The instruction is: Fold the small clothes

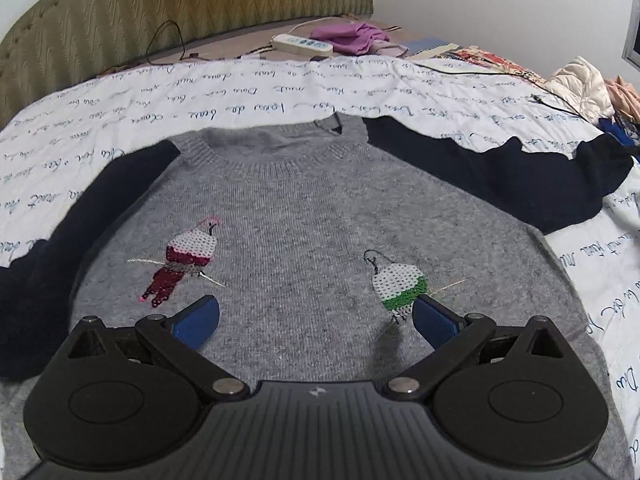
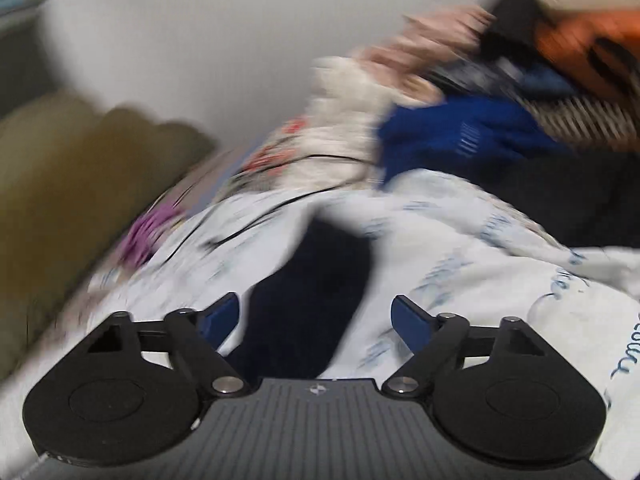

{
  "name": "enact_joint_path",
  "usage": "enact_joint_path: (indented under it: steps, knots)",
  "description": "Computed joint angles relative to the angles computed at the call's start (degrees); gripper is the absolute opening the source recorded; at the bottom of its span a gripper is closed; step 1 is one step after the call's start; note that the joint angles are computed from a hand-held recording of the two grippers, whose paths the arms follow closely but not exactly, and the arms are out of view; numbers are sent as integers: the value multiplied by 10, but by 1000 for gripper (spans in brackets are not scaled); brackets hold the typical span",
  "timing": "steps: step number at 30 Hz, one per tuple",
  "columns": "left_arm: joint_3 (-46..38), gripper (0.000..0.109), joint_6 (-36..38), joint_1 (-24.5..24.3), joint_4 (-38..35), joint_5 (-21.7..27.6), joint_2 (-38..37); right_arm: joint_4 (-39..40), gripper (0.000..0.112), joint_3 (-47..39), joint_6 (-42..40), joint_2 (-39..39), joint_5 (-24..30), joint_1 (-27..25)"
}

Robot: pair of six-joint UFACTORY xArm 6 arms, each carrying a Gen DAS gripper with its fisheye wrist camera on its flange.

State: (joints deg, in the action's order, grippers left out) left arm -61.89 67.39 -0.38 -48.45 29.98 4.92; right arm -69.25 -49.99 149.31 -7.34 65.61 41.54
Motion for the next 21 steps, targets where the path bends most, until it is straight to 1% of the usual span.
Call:
enact_joint_path:
  steps: [1, 2, 3, 6, 7, 8, 9, 10, 11, 12, 13, 15, 17, 19, 21]
  knots:
    - [-3, 103, -6, -1, 4, 2, 5, -22, 79, 30, 44, -21, -31, -16]
    - [-6, 103, -10, -1, 8, 3, 9, -41, 73, 51, 78, -32, -56, -32]
    - [-8, 103, -15, -3, 14, 1, 14, -52, 71, 59, 98, -34, -70, -43]
    - [-9, 103, -21, -10, 24, -14, 24, -72, 70, 56, 108, -16, -92, -70]
    - [-9, 103, -23, -12, 26, -17, 26, -82, 69, 51, 107, -8, -101, -78]
    - [-10, 103, -23, -13, 24, -19, 27, -89, 65, 46, 101, -2, -106, -85]
    - [-11, 103, -22, -14, 21, -20, 28, -89, 63, 41, 92, 2, -104, -86]
    - [-13, 103, -24, -15, 20, -22, 30, -93, 53, 37, 86, 7, -106, -90]
    - [-15, 103, -26, -15, 20, -22, 32, -97, 26, 35, 82, 9, -108, -95]
    - [-17, 103, -28, -15, 20, -22, 33, -94, 11, 32, 76, 11, -108, -94]
    - [-20, 103, -28, -15, 18, -20, 35, -94, 12, 29, 72, 13, -112, -95]
    - [-27, 103, -21, -12, 6, -10, 38, -103, 12, 14, 59, 24, -75, -72]
    - [-42, 103, -11, -1, -23, 19, 41, -111, 12, -5, 40, 31, -62, -54]
    - [-67, 103, -8, 20, -62, 80, 49, -134, 12, -32, 27, 42, -58, -34]
    - [-102, 103, -21, 48, -99, 160, 67, -169, 12, -75, 10, 64, -74, -14]
